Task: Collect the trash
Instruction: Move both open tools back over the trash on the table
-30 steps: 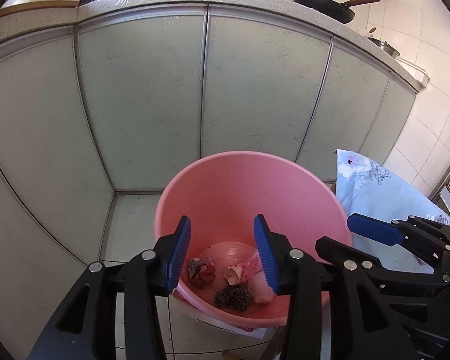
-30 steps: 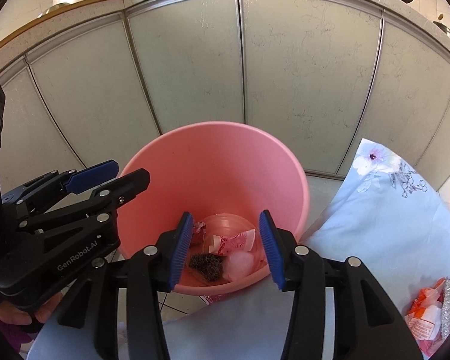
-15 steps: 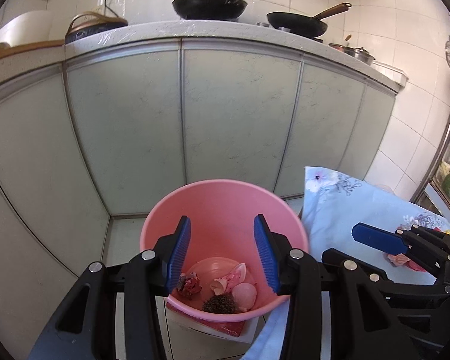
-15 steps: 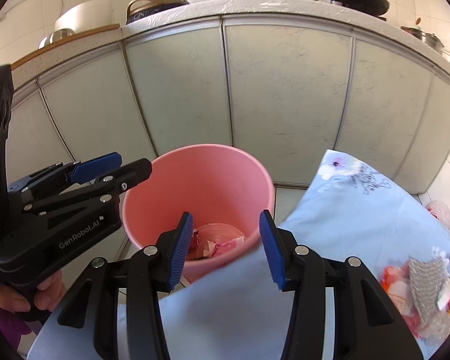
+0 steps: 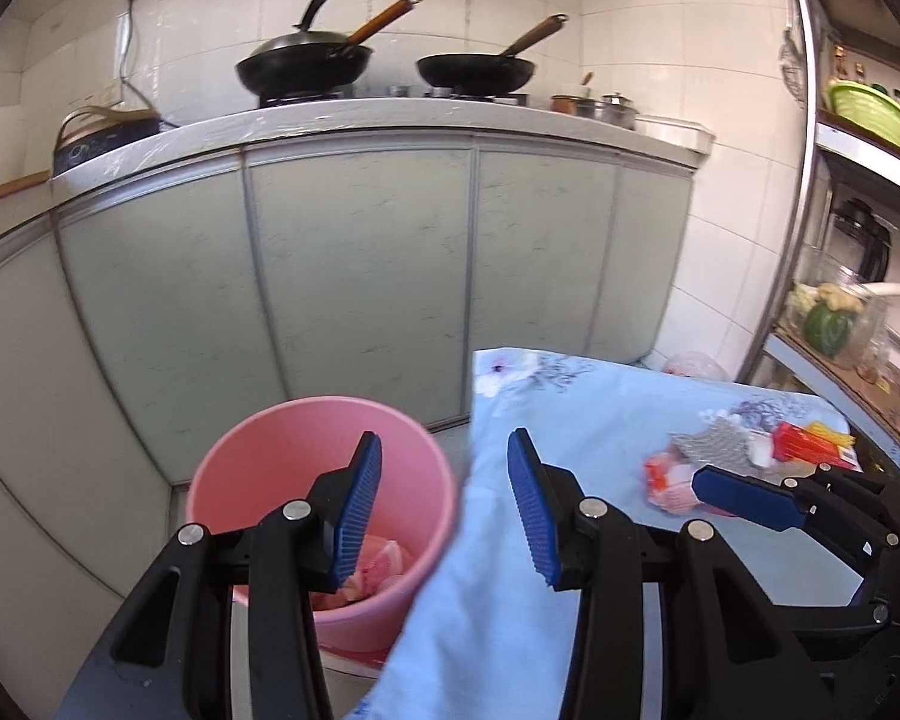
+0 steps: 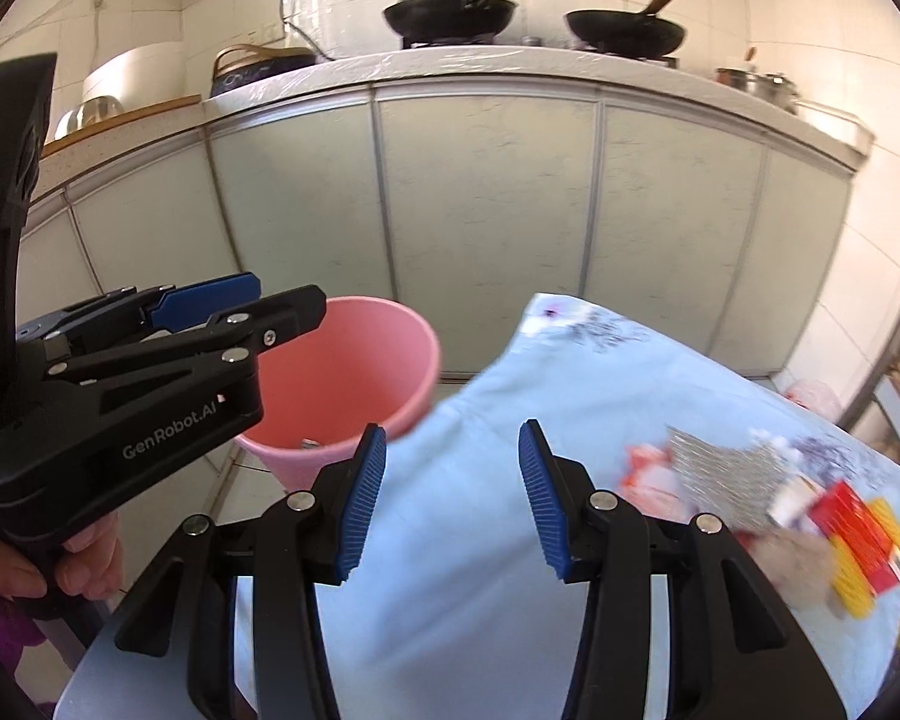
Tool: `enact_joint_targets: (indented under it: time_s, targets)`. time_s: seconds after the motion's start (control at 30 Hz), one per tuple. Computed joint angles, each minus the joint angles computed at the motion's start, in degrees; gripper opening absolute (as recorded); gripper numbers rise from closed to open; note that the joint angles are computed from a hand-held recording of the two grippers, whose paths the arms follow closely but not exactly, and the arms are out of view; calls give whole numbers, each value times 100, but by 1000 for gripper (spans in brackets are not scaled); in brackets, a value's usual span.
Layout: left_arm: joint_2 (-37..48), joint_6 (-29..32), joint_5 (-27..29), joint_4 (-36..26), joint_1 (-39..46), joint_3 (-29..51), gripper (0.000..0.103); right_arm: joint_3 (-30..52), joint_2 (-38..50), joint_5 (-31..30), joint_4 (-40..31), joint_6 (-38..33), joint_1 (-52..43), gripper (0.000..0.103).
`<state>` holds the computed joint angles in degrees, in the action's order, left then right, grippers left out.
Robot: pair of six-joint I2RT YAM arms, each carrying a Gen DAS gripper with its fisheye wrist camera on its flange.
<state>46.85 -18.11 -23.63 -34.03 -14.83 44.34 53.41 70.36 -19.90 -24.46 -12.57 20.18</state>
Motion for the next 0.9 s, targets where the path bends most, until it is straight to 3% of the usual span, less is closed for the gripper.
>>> enact_joint_targets:
  time_s: [0.17, 0.43, 0.63, 0.9]
  targets:
    - [236, -224, 6, 144, -770, 99, 43, -362, -653, -225, -287, -209, -813, 47]
    - [652, -330, 154, 665, -1732, 115, 43, -754, -1217, -827, -819, -1149, -3015, 47]
    - [1319, -208, 665, 1199, -1937, 156, 44, -722, -708, -1277, -690, -1571, -4395, 47]
    - [2583, -115, 1248, 1918, -2366, 529, 44, -548, 158, -1355, -250, -1586, -5045, 47]
